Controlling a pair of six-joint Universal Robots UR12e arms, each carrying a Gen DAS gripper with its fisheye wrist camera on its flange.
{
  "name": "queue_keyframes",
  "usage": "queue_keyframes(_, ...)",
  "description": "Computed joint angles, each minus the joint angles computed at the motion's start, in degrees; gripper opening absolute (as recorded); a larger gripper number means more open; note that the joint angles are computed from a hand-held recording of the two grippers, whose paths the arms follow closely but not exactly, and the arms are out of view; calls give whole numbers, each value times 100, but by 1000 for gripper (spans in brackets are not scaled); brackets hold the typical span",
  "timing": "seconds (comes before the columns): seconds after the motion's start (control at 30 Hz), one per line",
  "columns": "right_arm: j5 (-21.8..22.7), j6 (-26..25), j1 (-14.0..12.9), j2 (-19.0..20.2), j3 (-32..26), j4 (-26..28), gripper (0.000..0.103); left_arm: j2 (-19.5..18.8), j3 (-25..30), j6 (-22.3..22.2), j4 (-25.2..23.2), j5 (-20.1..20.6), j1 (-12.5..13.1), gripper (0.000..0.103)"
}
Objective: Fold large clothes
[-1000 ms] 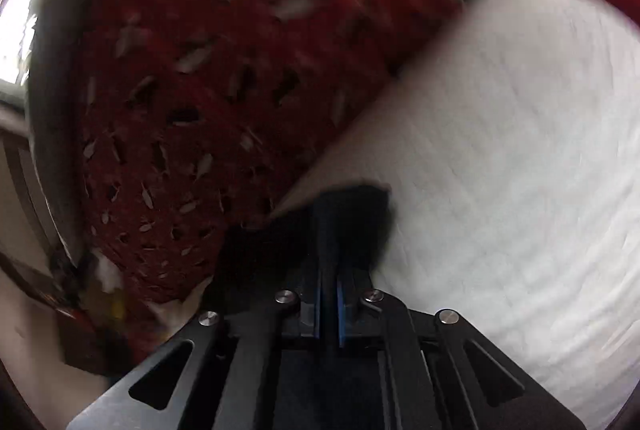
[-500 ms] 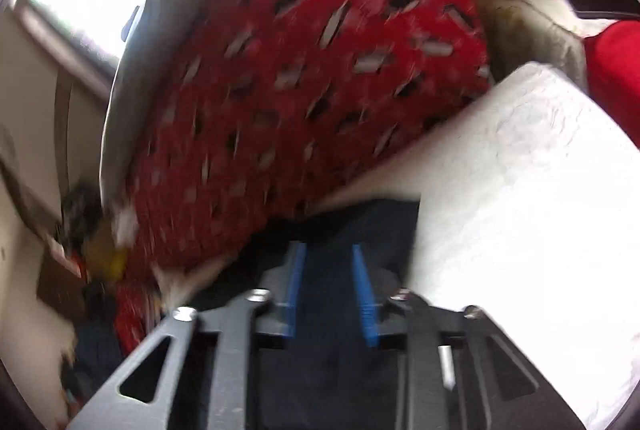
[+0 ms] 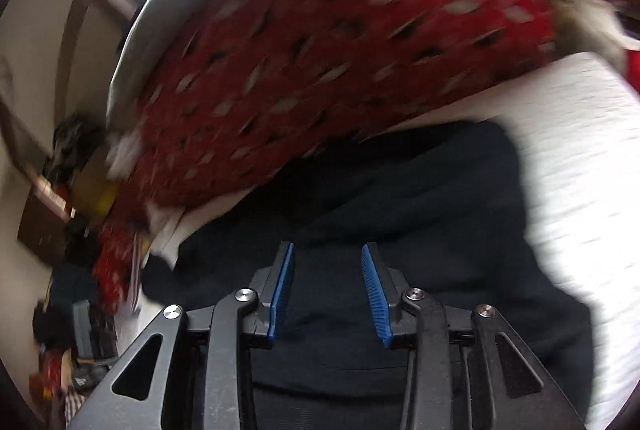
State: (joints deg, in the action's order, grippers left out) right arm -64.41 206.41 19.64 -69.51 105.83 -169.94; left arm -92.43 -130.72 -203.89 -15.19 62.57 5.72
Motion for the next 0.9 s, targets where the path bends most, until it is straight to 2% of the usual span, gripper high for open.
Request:
queue_keyframes(0.07, 131, -22, 203, 200, -206, 194, 37, 69, -48, 11, 3, 2, 171, 19)
queue_keyframes(0.1, 242, 25, 294, 308, -306, 273, 37, 133, -81, 4, -36, 7, 309, 27)
queue_keyframes(0.17, 441, 147, 473, 498, -443, 318, 37, 229, -146, -111, -42, 82, 598, 35)
queue_keyframes(0.27, 681, 122, 710, 676, -590, 533, 38, 261, -120, -264, -167, 125, 1063, 35)
queue_keyframes(0.3, 653, 27, 753, 733, -573, 500, 42, 252, -46, -259, -339, 181, 1192, 35)
queue_keyframes(0.37, 200, -289, 882, 745, -513, -26, 42, 178, 137, -284, -559, 355, 1365, 35)
queue_keyframes(0.4, 20, -535, 938, 743, -450, -207, 42, 125, 235, -302, -667, 410, 1379, 35)
queue_keyframes(0.47, -113, -618, 960, 715, -396, -342, 42, -48, 492, -245, -910, 332, 1387, 35)
queue_keyframes(0.57, 32, -513, 892, 703, -367, -422, 42, -354, 897, -253, -1179, 503, 1201, 40)
queue_keyframes(0.63, 66, -471, 893, 723, -360, -487, 42, -613, 1188, -373, -1239, 935, 976, 41)
queue_keyframes(0.67, 52, -476, 899, 729, -369, -490, 42, -659, 1239, -344, -1297, 1030, 962, 43)
queue_keyframes(0.77, 43, -475, 908, 746, -374, -524, 42, -934, 1638, -461, -2047, 1800, 777, 44)
queue_keyframes(0.8, 48, -463, 915, 766, -376, -551, 42, -1018, 1805, -536, -2565, 2176, 717, 39)
queue_keyframes(0.83, 68, -453, 908, 767, -368, -574, 42, -1032, 1882, -591, -2842, 2337, 711, 30)
queue_keyframes(0.87, 80, -438, 906, 771, -363, -595, 42, -958, 1846, -601, -2899, 2418, 745, 21)
queue_keyframes(0.9, 102, -421, 899, 772, -356, -618, 42, -856, 1770, -546, -2879, 2400, 795, 19)
